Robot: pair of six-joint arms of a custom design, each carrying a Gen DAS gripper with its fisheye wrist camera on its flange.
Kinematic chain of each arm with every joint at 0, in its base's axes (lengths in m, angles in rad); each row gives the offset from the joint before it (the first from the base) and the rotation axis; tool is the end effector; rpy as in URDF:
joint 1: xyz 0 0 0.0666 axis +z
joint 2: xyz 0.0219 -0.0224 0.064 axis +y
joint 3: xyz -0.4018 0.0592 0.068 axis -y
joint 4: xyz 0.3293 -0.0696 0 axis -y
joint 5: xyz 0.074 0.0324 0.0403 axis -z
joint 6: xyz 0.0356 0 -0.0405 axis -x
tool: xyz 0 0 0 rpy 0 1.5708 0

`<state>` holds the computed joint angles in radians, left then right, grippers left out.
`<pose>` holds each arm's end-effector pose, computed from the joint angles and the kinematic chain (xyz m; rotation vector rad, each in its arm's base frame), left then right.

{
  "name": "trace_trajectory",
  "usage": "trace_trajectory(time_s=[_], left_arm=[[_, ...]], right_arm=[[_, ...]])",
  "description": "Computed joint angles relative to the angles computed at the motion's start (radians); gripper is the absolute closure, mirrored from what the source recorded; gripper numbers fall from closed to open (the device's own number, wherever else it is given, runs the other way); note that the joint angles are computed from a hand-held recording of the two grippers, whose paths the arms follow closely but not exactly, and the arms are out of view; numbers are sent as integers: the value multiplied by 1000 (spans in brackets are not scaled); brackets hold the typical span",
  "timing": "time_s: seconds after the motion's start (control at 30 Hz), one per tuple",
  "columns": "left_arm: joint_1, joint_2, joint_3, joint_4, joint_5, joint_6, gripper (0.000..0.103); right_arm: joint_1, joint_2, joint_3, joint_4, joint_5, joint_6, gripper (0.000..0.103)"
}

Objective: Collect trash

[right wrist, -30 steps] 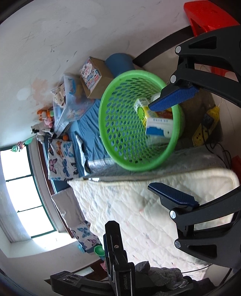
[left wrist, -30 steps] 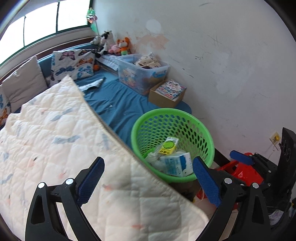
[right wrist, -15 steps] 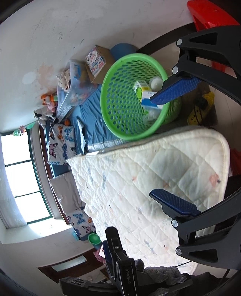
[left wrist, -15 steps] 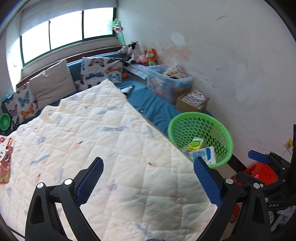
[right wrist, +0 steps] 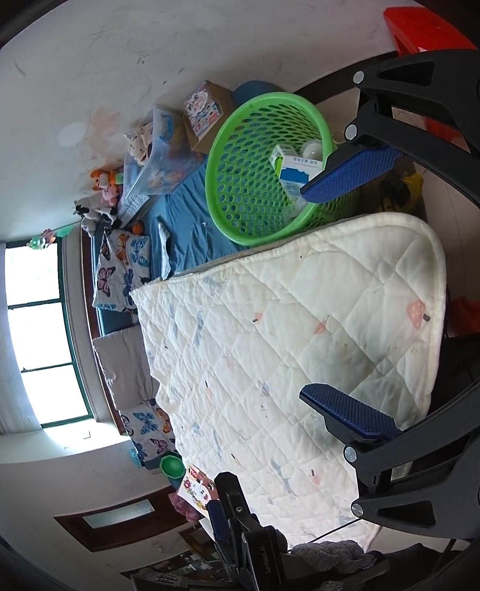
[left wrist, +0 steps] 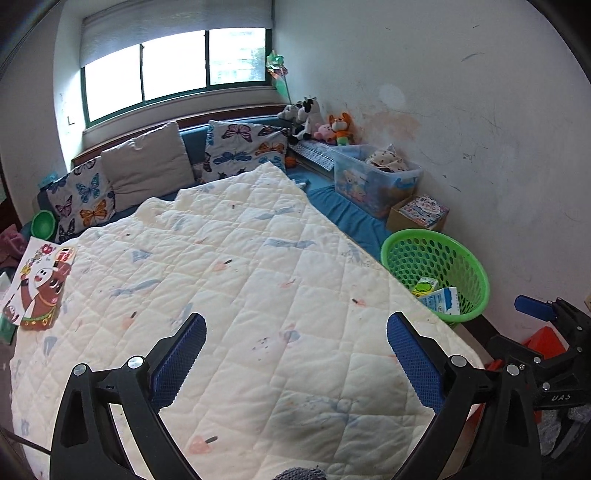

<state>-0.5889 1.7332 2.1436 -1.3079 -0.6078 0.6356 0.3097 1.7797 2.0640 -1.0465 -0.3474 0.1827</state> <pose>0.4436 -0.2723 0.5667 -0.3004 2.2507 0.1253 0.5350 0.1835 0.5276 -0.7331 2.2039 0.4685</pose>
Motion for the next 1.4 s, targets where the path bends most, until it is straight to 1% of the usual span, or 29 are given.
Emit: trace_trajectory(time_s=[0.07, 0.17, 0.3, 0.43, 0.53, 0.73, 0.87, 0.93, 1.0, 1.23, 1.4], left_arm=[[-1, -25, -40, 8, -7, 13, 8], [-5, -62, -99, -1, -35, 58, 8], [-6, -109, -171, 5, -52, 102, 8], [-19, -147, -226, -10, -97, 150, 8], [-26, -164, -251, -18, -113, 185, 8], [-48, -160, -256, -66, -169, 252, 8], [-60, -153, -256, -88, -184, 298, 8], [-64, -157, -266, -81, -175, 312, 8], [-71, -150, -262, -101, -186, 328, 8], [-77, -142, -252, -133, -196, 364, 8], [-82, -147, -256, -133, -205, 372, 8]], right_arm=[[10, -7, -10, 5, 10, 7, 5], [22, -15, -24, 7, 16, 11, 5], [39, -24, -41, 16, 30, 12, 5], [48, -33, -62, 31, 38, 4, 4], [54, -42, -82, 48, 51, -5, 4], [64, -77, -136, 102, 90, -16, 4], [64, -85, -151, 113, 93, -25, 4], [64, -86, -155, 115, 92, -30, 4], [64, -87, -159, 117, 92, -37, 4], [62, -99, -174, 126, 93, -44, 4], [61, -105, -183, 131, 93, -48, 4]])
